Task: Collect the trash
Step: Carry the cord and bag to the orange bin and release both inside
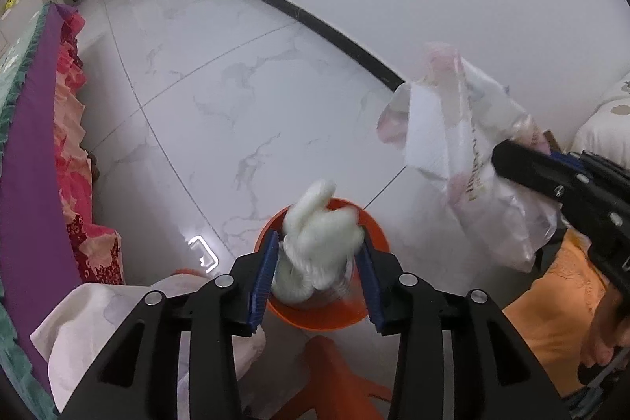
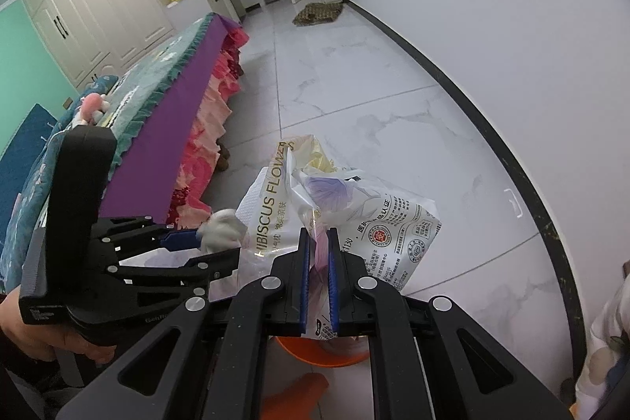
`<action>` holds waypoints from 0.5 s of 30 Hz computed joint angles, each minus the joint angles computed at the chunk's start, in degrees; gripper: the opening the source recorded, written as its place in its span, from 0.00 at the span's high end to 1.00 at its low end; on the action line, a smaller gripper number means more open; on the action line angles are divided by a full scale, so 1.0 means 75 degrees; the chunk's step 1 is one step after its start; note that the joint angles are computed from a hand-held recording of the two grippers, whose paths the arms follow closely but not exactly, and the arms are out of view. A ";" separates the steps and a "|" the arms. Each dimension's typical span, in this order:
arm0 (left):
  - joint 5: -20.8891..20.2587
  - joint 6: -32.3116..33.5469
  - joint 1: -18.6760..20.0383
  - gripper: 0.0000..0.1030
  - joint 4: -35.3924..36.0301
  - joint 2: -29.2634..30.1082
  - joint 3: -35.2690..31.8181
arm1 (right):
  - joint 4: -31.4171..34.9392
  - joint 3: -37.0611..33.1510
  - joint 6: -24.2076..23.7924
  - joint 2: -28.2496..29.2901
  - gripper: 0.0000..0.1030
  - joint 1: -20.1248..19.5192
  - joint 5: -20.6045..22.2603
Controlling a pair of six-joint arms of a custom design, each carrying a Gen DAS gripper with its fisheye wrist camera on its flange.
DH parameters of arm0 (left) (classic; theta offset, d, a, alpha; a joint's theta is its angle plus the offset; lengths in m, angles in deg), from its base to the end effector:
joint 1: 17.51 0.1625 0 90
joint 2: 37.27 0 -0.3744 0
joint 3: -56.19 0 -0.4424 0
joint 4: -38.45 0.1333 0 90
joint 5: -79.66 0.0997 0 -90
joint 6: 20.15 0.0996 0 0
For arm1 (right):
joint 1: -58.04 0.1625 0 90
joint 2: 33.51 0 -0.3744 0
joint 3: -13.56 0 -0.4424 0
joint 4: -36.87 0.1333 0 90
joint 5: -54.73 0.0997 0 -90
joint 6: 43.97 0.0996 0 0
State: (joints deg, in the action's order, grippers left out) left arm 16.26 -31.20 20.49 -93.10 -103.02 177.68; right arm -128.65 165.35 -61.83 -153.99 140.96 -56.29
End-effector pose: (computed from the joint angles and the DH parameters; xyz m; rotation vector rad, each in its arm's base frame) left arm -0.2669 -0.4343 0.0274 0.9884 2.4269 -0.0458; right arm 0.0569 -0.3339 0.2581 0.0470 -2.4934 0.8866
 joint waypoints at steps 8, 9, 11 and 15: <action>-0.0091 -0.0012 0.0091 0.50 0.0023 -0.0020 -0.0003 | -0.0150 -0.0162 0.0096 0.0647 0.92 0.0066 -0.0029; -0.0065 -0.0038 0.0087 0.50 0.0057 -0.0056 0.0016 | -0.0170 -0.0175 0.0099 0.0748 0.92 0.0079 -0.0039; 0.0010 -0.0093 0.0064 0.50 0.0101 -0.0100 0.0043 | -0.0182 -0.0240 0.0136 0.0942 0.92 0.0089 -0.0038; 0.0189 -0.0199 0.0069 0.50 0.0133 -0.0291 0.0151 | -0.0137 -0.0314 0.0158 0.1270 0.89 0.0017 0.0038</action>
